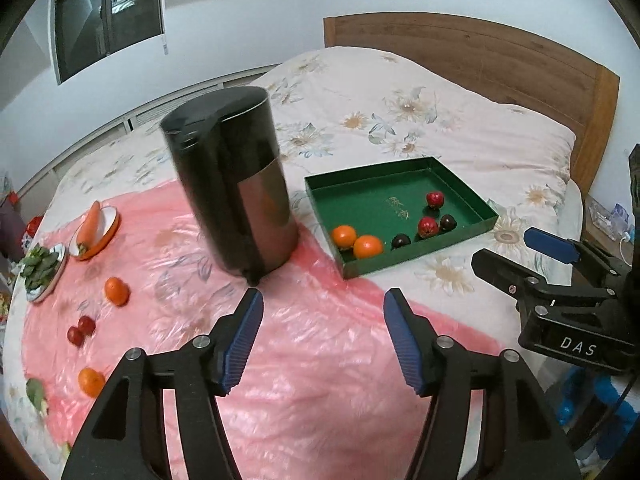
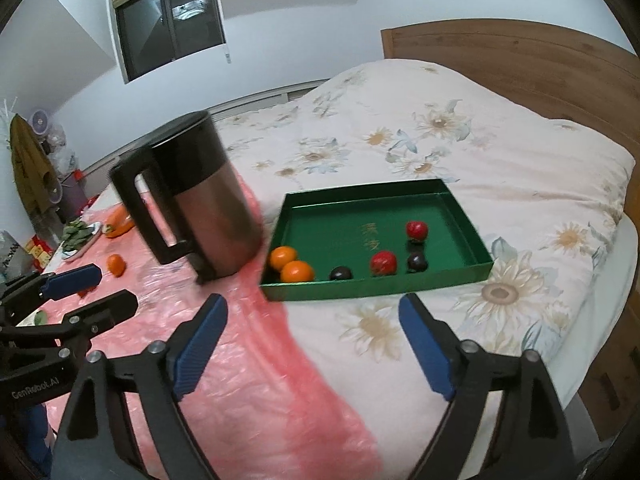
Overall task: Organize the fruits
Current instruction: 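Move both open tools back over the fruit on the pink sheet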
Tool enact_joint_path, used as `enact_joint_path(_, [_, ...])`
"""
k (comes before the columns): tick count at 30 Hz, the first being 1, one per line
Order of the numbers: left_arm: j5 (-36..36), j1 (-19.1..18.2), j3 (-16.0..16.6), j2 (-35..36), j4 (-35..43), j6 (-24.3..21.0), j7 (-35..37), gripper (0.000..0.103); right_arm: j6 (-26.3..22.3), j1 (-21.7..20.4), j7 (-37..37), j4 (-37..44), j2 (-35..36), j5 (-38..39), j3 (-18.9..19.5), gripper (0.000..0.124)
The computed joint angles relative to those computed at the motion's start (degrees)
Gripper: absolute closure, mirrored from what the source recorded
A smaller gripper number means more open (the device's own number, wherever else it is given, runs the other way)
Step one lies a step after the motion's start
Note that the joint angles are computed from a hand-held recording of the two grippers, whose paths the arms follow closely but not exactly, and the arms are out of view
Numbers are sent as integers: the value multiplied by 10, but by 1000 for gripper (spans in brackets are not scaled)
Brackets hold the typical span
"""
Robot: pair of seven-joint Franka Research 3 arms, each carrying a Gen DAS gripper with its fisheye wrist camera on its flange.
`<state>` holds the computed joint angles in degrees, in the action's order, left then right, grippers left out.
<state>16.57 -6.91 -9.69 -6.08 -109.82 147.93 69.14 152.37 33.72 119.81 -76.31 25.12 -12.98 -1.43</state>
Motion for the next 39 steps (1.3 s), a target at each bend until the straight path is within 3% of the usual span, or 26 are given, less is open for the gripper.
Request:
enact_joint_path(11, [0,11,11,-120,-120,18,-2,42,9,34,26,-47,-45,-45,11,21])
enact_joint_path(16, [11,27,14,-172,-170,24,-20,27,7,49,34,-48,-49,-69,18,21])
enact_joint_path(23, [17,43,27,-233,-234,18,-33,26,10,68,37,-46,-47,-85,28,21])
enact_joint_path(32, [29,65,31,-306,-302,-8,-49,26,11,89,7,-36,-37,-66,44,21])
enact_joint_path(39, [53,106,34,-364,-341,-57,-80,26,16,91,-60,10,1,-1,70,21])
